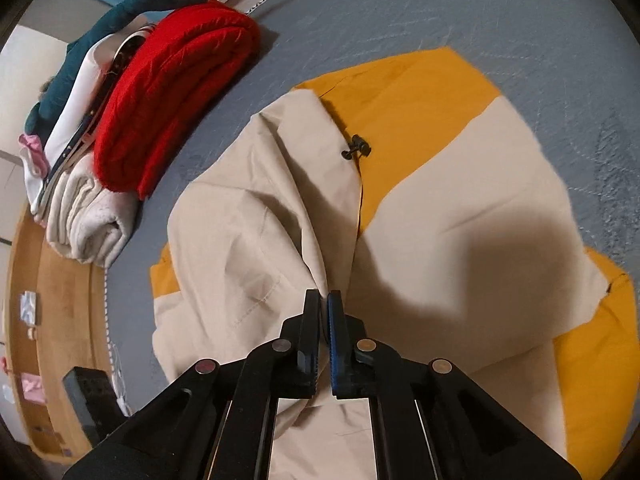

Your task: Fold large clothes

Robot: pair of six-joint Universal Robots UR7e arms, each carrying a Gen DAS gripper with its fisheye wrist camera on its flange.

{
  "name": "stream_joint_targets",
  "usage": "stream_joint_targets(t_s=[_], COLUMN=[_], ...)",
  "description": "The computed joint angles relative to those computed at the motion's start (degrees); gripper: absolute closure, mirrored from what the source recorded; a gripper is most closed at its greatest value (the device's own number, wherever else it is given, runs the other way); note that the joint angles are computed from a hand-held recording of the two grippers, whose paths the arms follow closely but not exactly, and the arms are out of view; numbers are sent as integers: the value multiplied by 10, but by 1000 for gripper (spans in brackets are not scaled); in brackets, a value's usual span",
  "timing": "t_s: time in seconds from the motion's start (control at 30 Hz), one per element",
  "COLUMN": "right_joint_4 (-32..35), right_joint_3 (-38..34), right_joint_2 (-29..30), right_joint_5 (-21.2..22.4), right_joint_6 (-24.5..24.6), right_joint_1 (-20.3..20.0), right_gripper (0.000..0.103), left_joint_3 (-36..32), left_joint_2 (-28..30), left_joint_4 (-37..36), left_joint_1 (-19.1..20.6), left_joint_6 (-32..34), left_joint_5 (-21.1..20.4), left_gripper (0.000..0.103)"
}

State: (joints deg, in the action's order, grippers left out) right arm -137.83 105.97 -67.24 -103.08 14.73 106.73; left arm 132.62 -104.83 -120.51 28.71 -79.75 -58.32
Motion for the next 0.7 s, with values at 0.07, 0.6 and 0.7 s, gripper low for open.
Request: stream_joint_targets(t_s=[0.07, 0.6, 0.7], right_joint_4=[-2, 15, 23], right_joint_3=[3, 2, -1], right_joint_2=[-6, -11, -8], right_joint_5=[6, -6, -31], right_joint_6=[-8, -13, -14], right_joint_1=[-1, -1, 4], right_gripper=[99, 100, 100], left_joint_3=[9, 1, 8], left_joint_2=[5, -9, 3], left_joint_4=[-38, 24, -6], left_joint_1=[9, -8, 2], left_joint_6=[1, -72, -59], left_joint_5=[-13, 8, -11], left_gripper=[69, 80, 80])
